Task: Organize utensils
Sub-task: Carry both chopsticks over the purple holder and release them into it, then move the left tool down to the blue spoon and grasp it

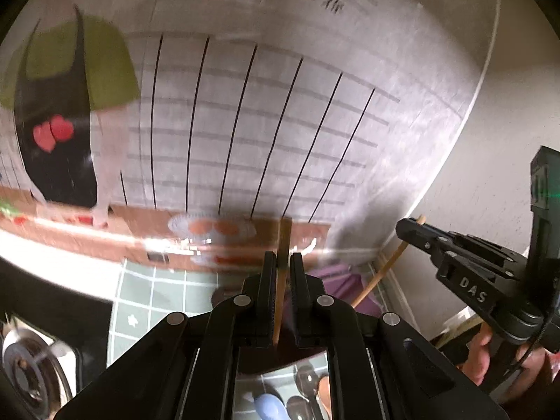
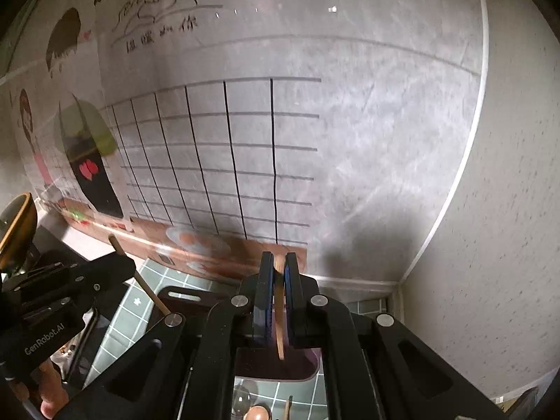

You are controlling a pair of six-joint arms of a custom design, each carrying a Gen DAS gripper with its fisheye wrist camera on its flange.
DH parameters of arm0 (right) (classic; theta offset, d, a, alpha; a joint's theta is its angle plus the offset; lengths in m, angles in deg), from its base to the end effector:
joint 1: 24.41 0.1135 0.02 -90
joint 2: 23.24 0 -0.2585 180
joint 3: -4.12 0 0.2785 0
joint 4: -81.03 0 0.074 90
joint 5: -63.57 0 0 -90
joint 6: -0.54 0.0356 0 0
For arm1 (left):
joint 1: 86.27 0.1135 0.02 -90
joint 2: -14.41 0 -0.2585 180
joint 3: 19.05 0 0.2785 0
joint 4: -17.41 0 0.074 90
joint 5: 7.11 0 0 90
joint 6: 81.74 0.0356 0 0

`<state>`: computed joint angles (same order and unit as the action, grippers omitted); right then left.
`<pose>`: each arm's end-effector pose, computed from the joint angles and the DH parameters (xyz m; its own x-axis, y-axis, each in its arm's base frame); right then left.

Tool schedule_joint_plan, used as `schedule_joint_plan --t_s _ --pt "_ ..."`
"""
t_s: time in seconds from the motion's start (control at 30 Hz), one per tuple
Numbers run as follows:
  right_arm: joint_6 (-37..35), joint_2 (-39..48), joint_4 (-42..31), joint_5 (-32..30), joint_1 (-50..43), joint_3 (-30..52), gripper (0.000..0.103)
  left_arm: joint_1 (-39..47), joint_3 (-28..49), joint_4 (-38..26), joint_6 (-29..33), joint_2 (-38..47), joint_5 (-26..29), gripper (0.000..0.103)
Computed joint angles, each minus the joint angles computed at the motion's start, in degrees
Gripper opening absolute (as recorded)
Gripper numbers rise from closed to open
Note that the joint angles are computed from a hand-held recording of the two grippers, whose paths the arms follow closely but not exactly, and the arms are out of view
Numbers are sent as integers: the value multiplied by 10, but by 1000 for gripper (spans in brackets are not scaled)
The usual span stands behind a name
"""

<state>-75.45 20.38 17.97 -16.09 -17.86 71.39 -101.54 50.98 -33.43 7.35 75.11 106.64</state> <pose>0.1718 0.0133 0.3343 -0.6058 0.1702 -0.7772 0.1775 0.9811 0.0765 0.2356 -0.0792 0.3134 -0.6477 0.1618 -0.7445 0.5218 0.8062 -0.2788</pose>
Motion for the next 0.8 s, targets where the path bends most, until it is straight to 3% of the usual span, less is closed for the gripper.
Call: schedule_joint_plan --t_s 0.13,0.27,0.33,0.57,0.63,0.7,0.8 --pt "-4 -8 -4 16 13 -2 12 4 -5 1 -8 -9 3 10" --pt "0 -34 -14 72 43 1 42 20 2 -7 -15 -33 20 17" --pt "10 -63 -32 117 69 4 47 28 4 -13 -16 -45 24 23" --pt "73 -133 -128 198 142 10 53 62 -46 -58 8 -139 23 27" --pt "121 -147 -172 253 206 3 53 66 -71 -70 17 -173 13 29" --pt "213 -151 -245 330 310 -3 53 75 -102 -97 33 -218 3 30" --pt "422 -136 -387 408 475 -10 53 89 -138 -143 60 -276 4 31"
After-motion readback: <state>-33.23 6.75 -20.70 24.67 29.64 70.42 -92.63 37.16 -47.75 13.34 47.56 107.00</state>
